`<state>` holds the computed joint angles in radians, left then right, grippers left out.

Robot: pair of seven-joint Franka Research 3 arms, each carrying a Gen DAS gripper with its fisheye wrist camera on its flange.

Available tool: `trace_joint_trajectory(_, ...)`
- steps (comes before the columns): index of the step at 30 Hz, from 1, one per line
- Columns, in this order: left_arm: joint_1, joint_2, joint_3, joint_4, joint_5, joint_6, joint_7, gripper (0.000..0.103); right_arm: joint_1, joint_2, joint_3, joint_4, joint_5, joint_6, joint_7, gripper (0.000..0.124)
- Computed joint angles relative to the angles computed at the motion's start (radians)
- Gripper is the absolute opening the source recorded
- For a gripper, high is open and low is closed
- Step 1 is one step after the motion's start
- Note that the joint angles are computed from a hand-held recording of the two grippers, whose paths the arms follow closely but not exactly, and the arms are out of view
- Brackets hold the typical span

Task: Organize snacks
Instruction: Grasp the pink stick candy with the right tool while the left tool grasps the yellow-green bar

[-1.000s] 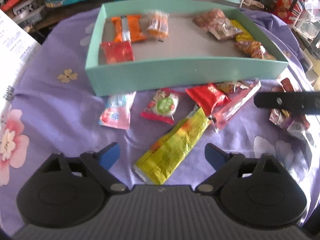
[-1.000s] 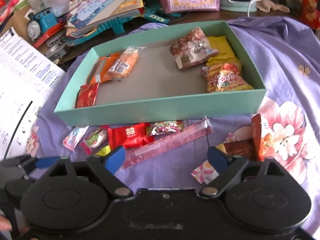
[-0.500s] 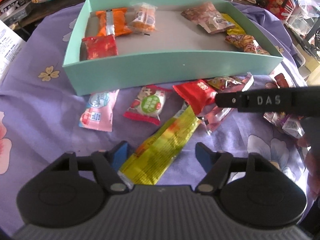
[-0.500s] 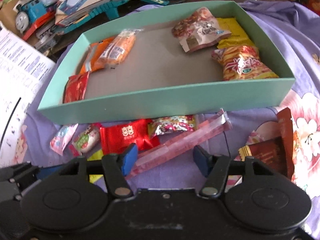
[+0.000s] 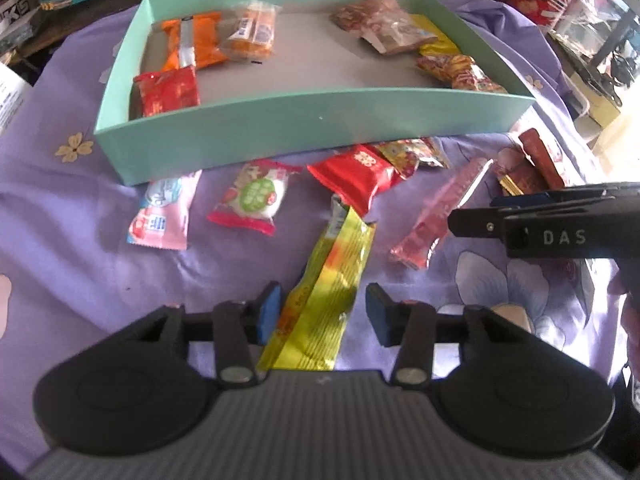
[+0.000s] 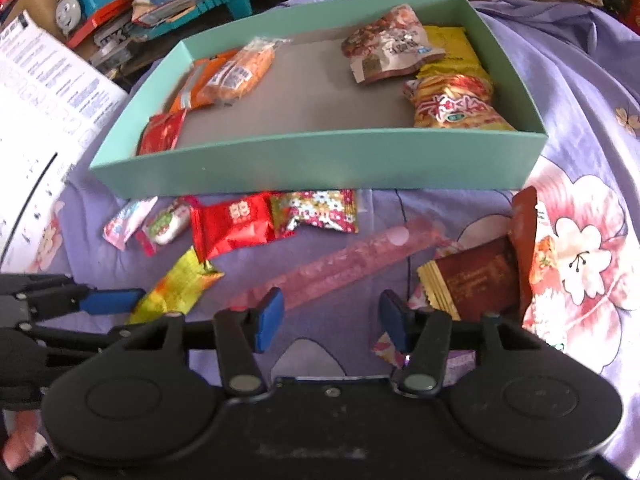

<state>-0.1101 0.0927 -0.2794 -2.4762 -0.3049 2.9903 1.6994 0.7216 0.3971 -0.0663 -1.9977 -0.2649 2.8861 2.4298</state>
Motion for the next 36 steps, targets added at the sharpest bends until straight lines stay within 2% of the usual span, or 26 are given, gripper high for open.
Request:
trace_joint_trajectory(2,-0.007,0.012,0.009,0.015,0.032,-0.007,-0.026,0.045,-0.01,0.01,0.008,0.012,0.021,0.007,0.001,0.054)
trace_joint_trajectory(5,-0.036,0.029,0.043,0.022,0.166,0.012,-0.122,0.044,-0.006,0.042,0.005,0.05,0.042,0.016,0.006,0.054)
trace_joint_trajectory(7,-0.07,0.031,0.088,0.016,0.303,0.032,-0.239,0.033,0.003,0.066,-0.004,0.076,0.055,0.021,0.013,0.055)
trace_joint_trajectory(9,-0.064,0.029,0.092,0.012,0.362,0.038,-0.285,0.025,0.04,0.09,-0.041,0.102,0.042,0.025,0.042,0.055)
trace_joint_trajectory(10,-0.052,0.026,0.084,0.01,0.368,0.04,-0.294,0.022,0.067,0.102,-0.068,0.117,0.02,0.02,0.057,0.051)
trace_joint_trajectory(12,-0.042,0.025,0.092,0.01,0.394,0.038,-0.347,0.021,0.088,0.109,-0.084,0.125,-0.01,0.019,0.057,0.047)
trace_joint_trajectory(13,-0.041,0.024,0.103,0.011,0.415,0.037,-0.386,0.021,0.067,0.105,-0.059,0.117,0.004,0.031,0.034,0.043)
trace_joint_trajectory(14,-0.03,0.023,0.099,0.011,0.413,0.036,-0.398,0.02,0.03,0.096,-0.016,0.105,0.035,0.044,-0.008,0.039)
trace_joint_trajectory(16,0.012,0.019,0.062,0.011,0.346,0.025,-0.359,0.02,0.011,0.076,0.013,0.086,0.058,0.031,-0.071,0.034)
trace_joint_trajectory(19,0.061,0.012,-0.002,0.01,0.201,0.001,-0.227,0.02,-0.027,0.039,0.067,0.054,0.086,-0.005,-0.187,0.028)
trace_joint_trajectory(20,0.059,0.01,-0.003,0.008,0.18,-0.006,-0.209,0.021,-0.058,0.028,0.103,0.046,0.116,-0.024,-0.246,0.027)
trace_joint_trajectory(22,0.017,0.013,0.041,0.005,0.27,0.008,-0.278,0.021,-0.043,0.021,0.092,0.051,0.107,-0.065,-0.276,0.027)
trace_joint_trajectory(24,-0.009,0.02,0.069,0.01,0.344,0.015,-0.342,0.023,-0.016,0.028,0.067,0.065,0.072,-0.085,-0.264,0.028)
trace_joint_trajectory(26,-0.015,0.025,0.074,0.011,0.377,0.025,-0.373,0.029,0.017,0.036,0.036,0.079,0.031,-0.093,-0.22,0.029)
trace_joint_trajectory(30,-0.027,0.024,0.088,0.007,0.451,0.031,-0.432,0.03,0.059,0.05,-0.008,0.088,-0.042,-0.077,-0.12,0.03)
trace_joint_trajectory(31,-0.038,0.021,0.102,0.006,0.49,0.029,-0.465,0.026,0.067,0.052,-0.02,0.088,-0.057,-0.072,-0.092,0.03)
trace_joint_trajectory(32,-0.048,0.018,0.115,0.006,0.532,0.024,-0.497,0.017,0.084,0.058,-0.04,0.091,-0.083,-0.065,-0.054,0.03)
trace_joint_trajectory(36,-0.041,0.003,0.104,-0.009,0.561,0.019,-0.519,0.016,0.095,0.08,-0.068,0.109,-0.129,-0.047,0.038,0.031)
